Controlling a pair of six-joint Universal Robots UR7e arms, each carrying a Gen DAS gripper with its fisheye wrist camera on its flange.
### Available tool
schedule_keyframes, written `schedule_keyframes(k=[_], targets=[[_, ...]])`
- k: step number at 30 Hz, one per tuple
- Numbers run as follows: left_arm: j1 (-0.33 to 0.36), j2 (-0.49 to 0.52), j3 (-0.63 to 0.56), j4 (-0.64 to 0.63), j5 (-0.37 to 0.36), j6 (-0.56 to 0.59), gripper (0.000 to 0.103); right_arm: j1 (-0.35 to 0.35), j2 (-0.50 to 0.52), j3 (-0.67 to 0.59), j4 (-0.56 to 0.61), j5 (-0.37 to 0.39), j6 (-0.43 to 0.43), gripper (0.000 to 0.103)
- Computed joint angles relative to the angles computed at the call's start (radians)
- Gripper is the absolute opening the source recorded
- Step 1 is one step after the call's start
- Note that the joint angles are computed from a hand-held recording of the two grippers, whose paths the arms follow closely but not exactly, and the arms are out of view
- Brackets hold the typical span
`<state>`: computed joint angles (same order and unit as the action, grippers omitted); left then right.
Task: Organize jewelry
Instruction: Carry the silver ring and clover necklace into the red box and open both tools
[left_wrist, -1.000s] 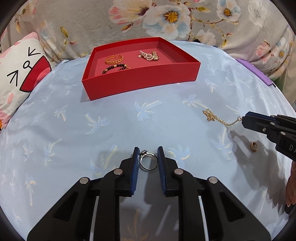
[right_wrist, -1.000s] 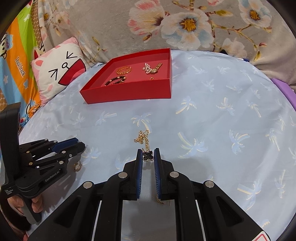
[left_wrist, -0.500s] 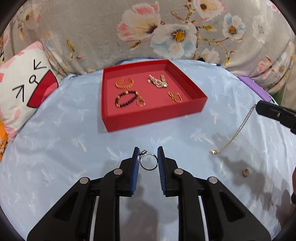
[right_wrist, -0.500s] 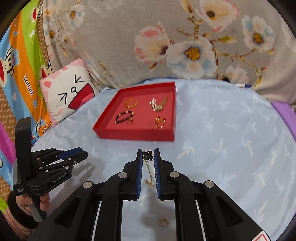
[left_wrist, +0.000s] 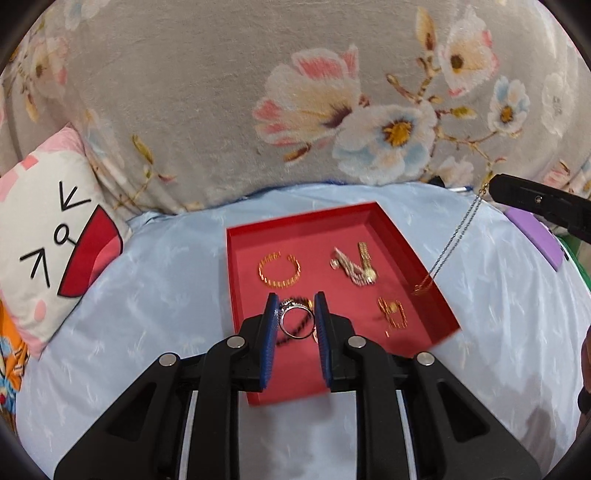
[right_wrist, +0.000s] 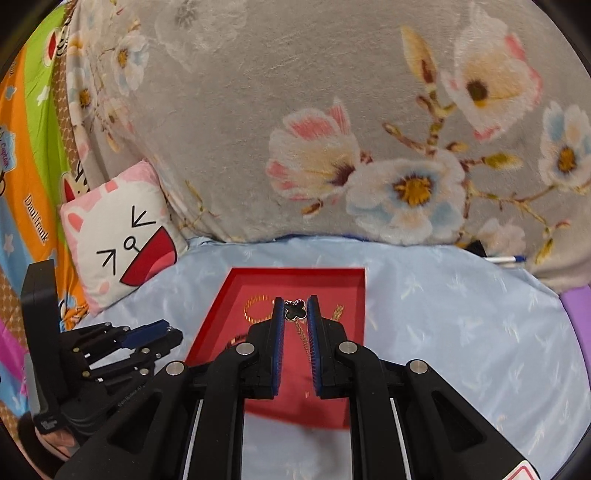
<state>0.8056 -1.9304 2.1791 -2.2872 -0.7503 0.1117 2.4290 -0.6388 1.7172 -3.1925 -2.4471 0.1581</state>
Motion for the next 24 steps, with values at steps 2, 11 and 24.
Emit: schedule_keyframes(k=[2, 11, 24], targets=[[0.046, 0.086, -0.040, -0.075, -0.016, 0.042, 0.019, -0.031, 0.023, -0.051, 0.028, 0.024, -0.012, 0.011], [0.204, 0.355, -0.171, -0.229, -0.075, 0.125, 0.019, -0.154, 0.142, -0.219, 0.151, 0.107, -0.012, 0.011], [0.256, 0.393, -0.149, -0.239, -0.053, 0.153, 0.020, -0.195, 0.154, -0.138, 0.194, 0.185, 0.015, 0.011]])
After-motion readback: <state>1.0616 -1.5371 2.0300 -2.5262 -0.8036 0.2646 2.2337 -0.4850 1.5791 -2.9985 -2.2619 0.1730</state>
